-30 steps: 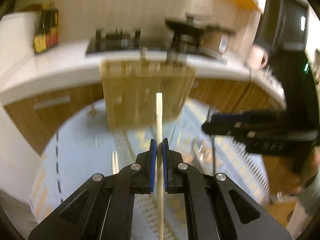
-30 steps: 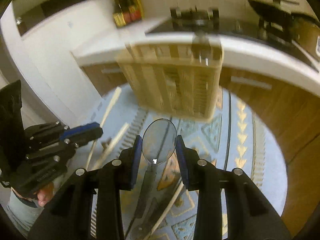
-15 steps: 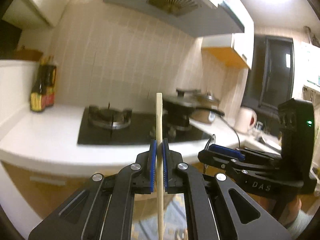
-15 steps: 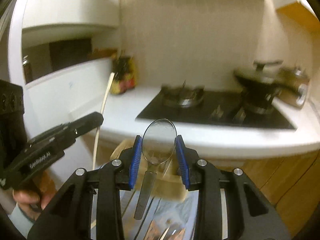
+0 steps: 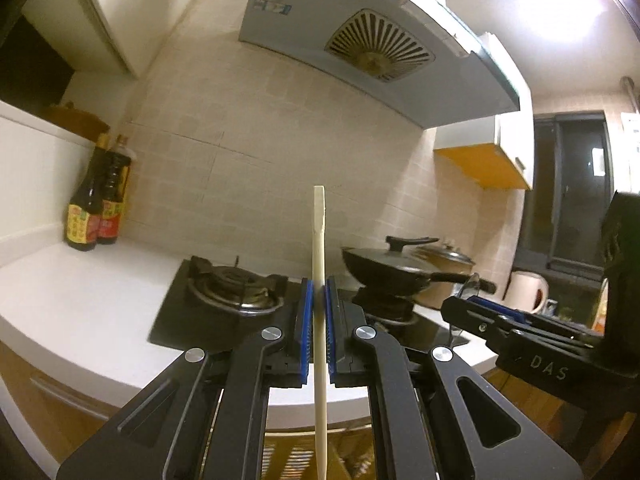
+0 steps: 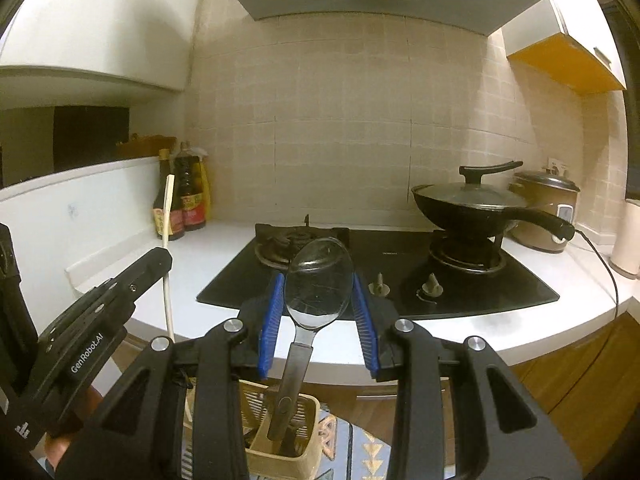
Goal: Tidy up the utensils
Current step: 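Lift the chopstick with the left tool while the right lifts the spoon toward the basket, then lower the chopstick into the beige basket and open the left tool while the right releases the spoon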
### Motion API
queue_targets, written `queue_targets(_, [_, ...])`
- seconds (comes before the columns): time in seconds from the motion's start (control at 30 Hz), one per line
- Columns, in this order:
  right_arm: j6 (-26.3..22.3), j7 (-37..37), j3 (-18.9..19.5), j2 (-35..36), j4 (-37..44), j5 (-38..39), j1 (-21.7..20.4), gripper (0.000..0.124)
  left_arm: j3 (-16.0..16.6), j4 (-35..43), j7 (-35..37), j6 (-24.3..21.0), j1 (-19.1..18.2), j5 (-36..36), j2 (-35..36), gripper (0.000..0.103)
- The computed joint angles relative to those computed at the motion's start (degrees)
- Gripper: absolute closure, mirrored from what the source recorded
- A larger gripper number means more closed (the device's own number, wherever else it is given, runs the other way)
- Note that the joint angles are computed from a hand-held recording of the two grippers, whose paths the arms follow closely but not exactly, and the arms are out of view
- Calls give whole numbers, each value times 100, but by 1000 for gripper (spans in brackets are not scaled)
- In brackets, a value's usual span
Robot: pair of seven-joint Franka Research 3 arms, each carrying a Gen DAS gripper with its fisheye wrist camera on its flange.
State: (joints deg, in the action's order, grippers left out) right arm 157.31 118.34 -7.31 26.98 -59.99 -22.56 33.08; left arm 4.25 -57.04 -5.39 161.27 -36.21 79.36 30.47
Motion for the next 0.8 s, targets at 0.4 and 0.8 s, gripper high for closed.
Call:
queue_targets(0.4, [28,111,-193,181,-161,-331,182,93,65,-67,-191,-71,2,313,154,99])
queue_targets(0.8, [-278,-348,237,-128,-565,65,-42,92,-156,-906,-338,193,186,390,-353,98])
